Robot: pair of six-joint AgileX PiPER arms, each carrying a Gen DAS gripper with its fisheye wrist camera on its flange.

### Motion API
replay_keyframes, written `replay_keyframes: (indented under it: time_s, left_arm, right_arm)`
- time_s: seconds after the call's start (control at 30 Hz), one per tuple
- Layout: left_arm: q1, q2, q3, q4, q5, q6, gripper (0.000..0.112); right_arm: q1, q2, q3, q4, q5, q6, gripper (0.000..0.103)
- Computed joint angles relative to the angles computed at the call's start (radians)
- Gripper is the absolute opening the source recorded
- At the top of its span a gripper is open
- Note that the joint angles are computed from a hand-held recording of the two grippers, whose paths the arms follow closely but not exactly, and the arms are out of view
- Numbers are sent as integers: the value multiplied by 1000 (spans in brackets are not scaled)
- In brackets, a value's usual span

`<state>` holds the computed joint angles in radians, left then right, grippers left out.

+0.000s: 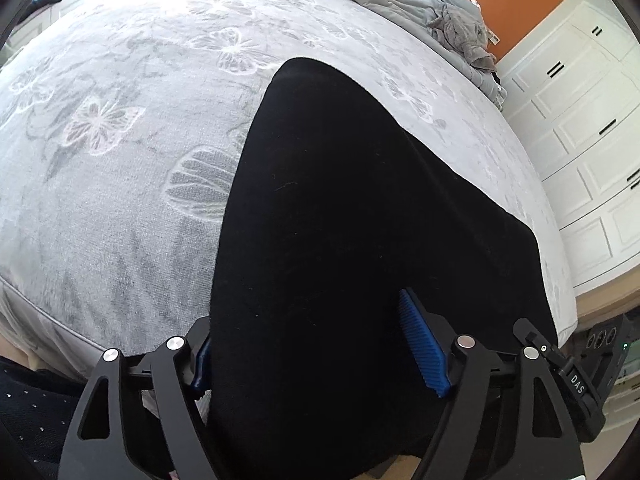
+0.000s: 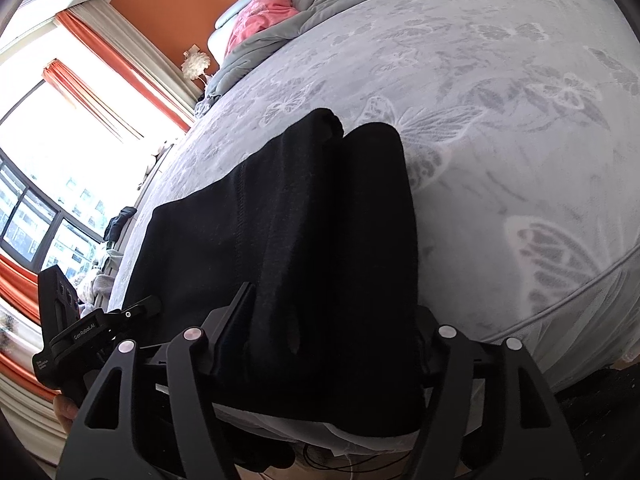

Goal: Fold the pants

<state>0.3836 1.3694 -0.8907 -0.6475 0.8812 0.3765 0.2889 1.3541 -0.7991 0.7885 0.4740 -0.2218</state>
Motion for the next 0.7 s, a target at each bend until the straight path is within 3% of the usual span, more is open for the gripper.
replay_keyframes:
  time_s: [0.27,0.47,0.5,0.53,0.63,0.7]
  left_arm:
    - [220,43,13,-216,157,153,78]
    - [173,65,-16,-148,139,159,78]
    - [164,64,-15,-147,143,177,74]
    - [161,78,-16,-168,160,214,57]
    - [164,90,-24,-194,175,270,35]
    - [195,73,-36,-219,229,295,31]
  right_arm:
    - [-47,2,6,98,29,-88,68]
    - [-56,29,-8,142,54,-135,73]
    - [-49,34,-13,133,46,-130,73]
    - [-33,38,-22,95,32,-106,65]
    - [-16,9,-40,44,41,-83,35]
    - [-17,-39,-58,16,80,-53,33]
